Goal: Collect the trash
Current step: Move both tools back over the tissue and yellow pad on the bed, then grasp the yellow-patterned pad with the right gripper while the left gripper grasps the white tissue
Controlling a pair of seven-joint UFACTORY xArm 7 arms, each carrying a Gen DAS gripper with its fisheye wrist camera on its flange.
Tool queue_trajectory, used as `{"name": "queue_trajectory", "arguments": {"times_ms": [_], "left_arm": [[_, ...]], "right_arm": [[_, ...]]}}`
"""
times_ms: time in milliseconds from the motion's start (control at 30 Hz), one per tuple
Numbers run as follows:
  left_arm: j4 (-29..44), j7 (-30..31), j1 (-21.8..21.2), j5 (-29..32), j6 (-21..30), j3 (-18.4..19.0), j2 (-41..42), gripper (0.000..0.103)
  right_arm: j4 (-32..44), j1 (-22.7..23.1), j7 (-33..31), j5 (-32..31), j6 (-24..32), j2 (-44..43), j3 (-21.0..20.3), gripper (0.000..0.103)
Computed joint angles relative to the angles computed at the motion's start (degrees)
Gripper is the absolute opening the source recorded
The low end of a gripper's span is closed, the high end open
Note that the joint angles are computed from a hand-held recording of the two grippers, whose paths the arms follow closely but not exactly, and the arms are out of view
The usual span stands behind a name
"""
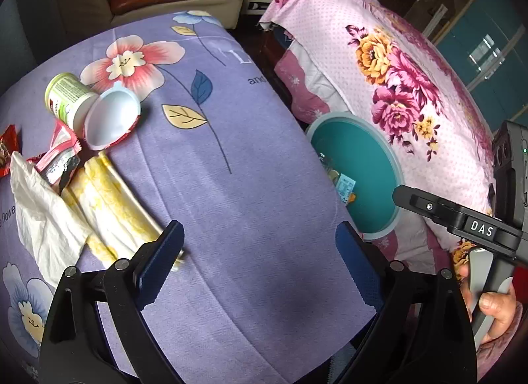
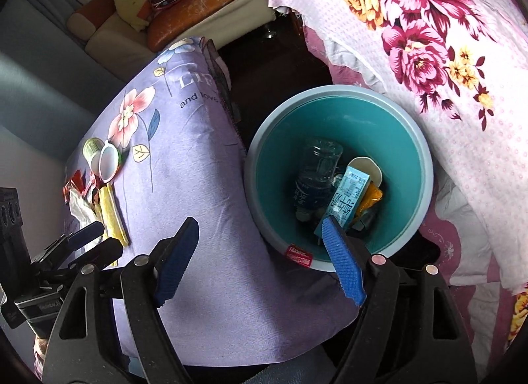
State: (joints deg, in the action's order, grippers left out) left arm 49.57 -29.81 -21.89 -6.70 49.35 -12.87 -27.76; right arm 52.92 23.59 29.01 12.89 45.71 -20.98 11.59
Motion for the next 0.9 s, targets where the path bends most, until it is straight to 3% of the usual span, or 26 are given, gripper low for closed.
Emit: {"name": "queue_trajectory", "arguments": {"times_ms": [467,900], "left_arm": [[-15.4,2.7,9.0,1.6,6.4,7.2,-20.8,0.093],[-21.9,7.6,19.1,4.3,10.4,12.3,-28.2,0.093]], "right_arm": [[21.7,7.5,0.7,-8.8,5.3,20.5,6.2,0.075],[44.1,19.0,-2.2,-16.2,13.2,41.2,4.9,0.075]]}}
